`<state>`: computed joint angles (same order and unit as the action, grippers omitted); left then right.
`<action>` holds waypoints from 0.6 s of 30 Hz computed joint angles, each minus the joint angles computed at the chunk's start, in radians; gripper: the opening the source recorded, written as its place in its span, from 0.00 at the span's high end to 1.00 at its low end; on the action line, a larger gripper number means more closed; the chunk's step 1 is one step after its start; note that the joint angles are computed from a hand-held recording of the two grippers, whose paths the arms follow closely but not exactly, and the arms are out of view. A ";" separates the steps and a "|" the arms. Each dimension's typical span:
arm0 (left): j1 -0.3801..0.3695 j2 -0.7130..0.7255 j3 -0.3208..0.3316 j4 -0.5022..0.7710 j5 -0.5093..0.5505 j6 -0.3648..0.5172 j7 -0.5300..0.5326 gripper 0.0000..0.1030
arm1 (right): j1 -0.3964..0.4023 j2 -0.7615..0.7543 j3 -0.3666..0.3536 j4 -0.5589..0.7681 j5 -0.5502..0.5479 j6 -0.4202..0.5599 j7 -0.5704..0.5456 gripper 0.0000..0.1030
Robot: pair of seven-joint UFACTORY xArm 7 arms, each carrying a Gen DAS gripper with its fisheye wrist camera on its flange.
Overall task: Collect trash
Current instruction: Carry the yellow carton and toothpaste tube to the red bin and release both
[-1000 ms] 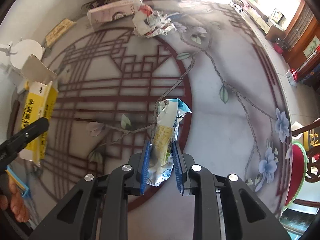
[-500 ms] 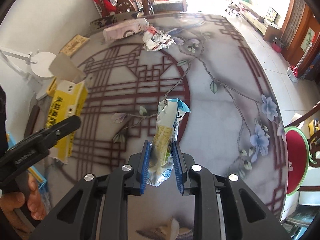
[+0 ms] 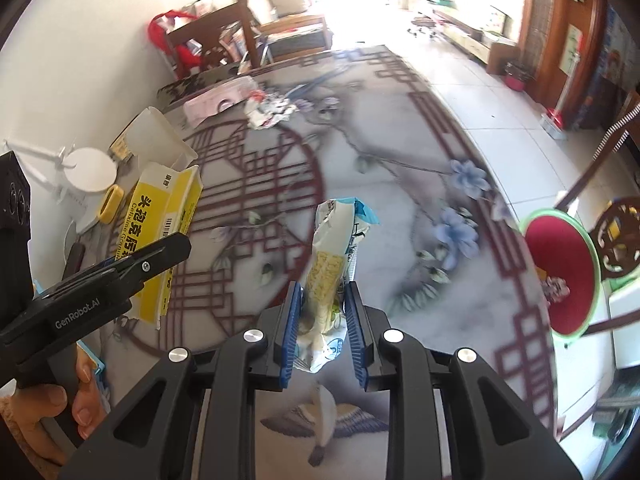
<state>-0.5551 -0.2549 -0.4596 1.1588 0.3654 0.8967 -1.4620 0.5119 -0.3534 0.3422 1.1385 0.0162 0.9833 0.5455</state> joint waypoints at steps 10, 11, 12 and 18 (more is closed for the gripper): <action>-0.039 0.082 -0.001 0.082 0.042 0.014 -0.004 0.44 | -0.018 -0.089 -0.028 -0.069 0.034 0.004 -0.012 0.78; -0.043 0.089 0.001 0.090 0.046 0.019 -0.007 0.44 | -0.020 -0.096 -0.031 -0.076 0.041 0.004 -0.016 0.78; -0.048 0.095 0.004 0.096 0.048 0.023 -0.009 0.44 | -0.022 -0.100 -0.033 -0.081 0.045 0.003 -0.019 0.78; -0.078 0.141 0.015 0.143 0.073 0.042 -0.018 0.44 | -0.038 -0.140 -0.048 -0.111 0.065 0.002 -0.038 0.78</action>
